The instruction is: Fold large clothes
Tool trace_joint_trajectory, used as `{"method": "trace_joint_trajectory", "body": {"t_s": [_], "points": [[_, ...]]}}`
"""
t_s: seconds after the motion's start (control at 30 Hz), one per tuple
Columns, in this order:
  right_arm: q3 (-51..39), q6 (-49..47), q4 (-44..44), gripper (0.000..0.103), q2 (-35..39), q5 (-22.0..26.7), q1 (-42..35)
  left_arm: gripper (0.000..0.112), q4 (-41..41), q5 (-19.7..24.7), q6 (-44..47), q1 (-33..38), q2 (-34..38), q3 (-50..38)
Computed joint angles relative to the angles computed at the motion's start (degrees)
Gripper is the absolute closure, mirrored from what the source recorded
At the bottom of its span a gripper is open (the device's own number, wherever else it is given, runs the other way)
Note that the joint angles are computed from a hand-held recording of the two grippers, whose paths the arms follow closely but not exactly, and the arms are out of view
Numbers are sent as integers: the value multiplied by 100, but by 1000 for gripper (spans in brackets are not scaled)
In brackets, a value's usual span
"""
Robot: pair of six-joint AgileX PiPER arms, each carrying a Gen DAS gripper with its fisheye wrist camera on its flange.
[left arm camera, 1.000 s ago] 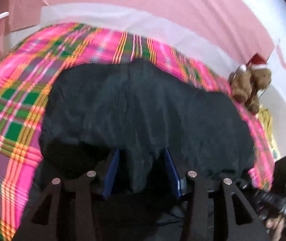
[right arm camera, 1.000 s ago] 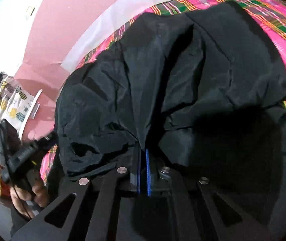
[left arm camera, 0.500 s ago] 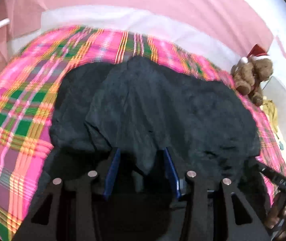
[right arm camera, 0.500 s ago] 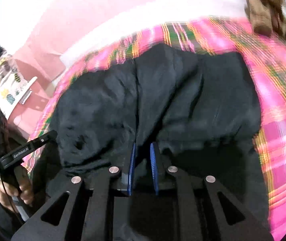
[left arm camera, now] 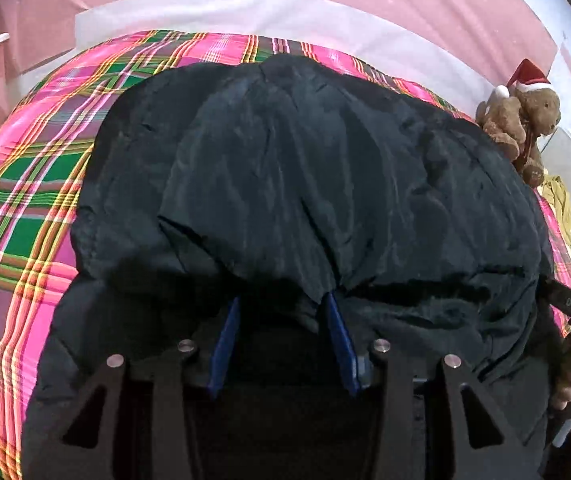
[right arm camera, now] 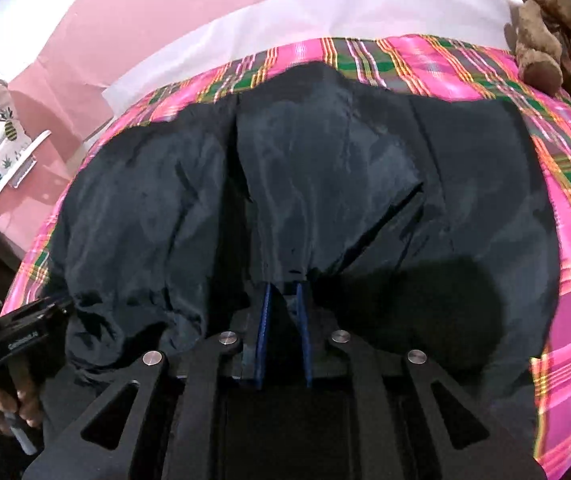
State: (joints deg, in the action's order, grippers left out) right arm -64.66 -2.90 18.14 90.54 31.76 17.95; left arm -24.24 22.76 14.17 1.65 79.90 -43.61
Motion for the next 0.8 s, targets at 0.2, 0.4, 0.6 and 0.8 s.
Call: {"method": "trace_joint_trajectory", "body": {"t_s": [0.2,0.4,0.6,0.8], "points": [[-177,813,-795,88,-501,428,241,67,410,424,-533,-64,-216,-178],[13,643,-770,87,-1001,369,866,69,208,464,-153,-248,-1239,-55],[259,245,-312,87,-180,-28,882,67,398,-53,-339,-780,-217,37],[383,41,-80,88,-96,-272,806,67,897,-311,-974,-993,-114,101]]}}
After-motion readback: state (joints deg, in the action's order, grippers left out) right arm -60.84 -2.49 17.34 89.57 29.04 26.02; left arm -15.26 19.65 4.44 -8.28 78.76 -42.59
